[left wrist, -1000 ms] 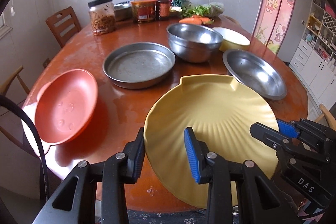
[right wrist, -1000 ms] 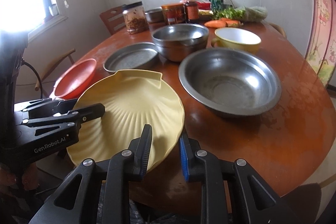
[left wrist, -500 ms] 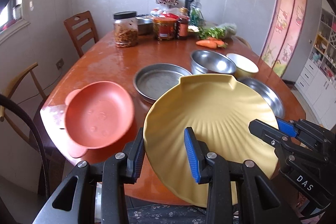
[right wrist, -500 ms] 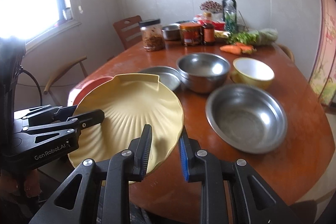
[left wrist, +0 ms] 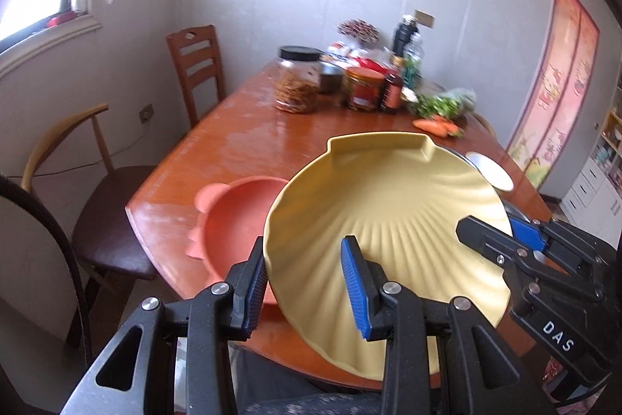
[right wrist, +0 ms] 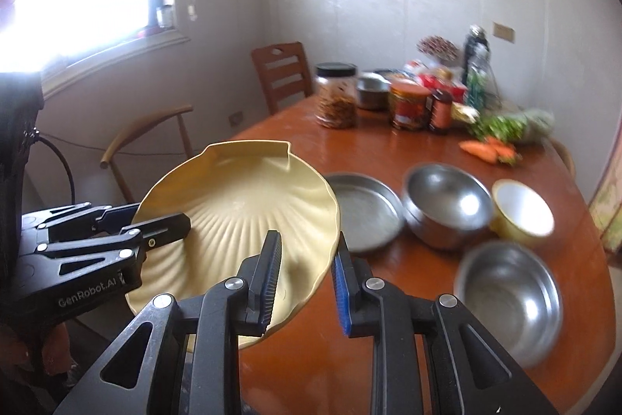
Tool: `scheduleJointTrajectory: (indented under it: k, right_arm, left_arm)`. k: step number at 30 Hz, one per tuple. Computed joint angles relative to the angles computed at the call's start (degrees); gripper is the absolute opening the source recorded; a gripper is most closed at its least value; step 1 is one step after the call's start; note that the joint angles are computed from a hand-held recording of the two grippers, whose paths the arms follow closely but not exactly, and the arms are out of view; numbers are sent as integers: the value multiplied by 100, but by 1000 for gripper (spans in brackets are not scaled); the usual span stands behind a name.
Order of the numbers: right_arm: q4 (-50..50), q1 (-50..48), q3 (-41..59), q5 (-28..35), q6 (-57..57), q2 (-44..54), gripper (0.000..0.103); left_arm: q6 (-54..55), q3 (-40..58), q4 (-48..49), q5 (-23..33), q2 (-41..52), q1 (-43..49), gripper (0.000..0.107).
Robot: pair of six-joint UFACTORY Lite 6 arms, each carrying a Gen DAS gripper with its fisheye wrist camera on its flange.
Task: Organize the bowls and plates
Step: 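Lift the yellow plate with the right tool toward the orange plate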
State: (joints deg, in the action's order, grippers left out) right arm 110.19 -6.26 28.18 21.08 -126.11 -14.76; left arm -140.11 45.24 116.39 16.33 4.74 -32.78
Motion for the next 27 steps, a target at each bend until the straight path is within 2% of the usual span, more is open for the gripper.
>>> scheduleJointTrajectory:
  k: [4, 9, 17, 21, 27]
  right_arm:
    - [989, 728, 467, -257, -731, 554, 27]
    - [2104, 1367, 1150, -455, -1549, 1394, 28]
    - [2782, 1677, 1875, -400, -1969, 2607, 28]
    - [3476, 1768, 2147, -361, -2564, 3195, 28]
    - [3761, 1767, 2342, -274, -2791, 3676, 28]
  left_arm:
    - [-173, -9, 316, -102, -79, 491, 37]
    - [-198, 325, 620, -139, 340, 962, 40]
    - [-1182, 1184, 1928, -458, 1483, 1584, 40]
    - [-844, 1678, 1727, -546, 2056, 1669, 40]
    - [14, 2351, 1043, -721, 2673, 1719, 40]
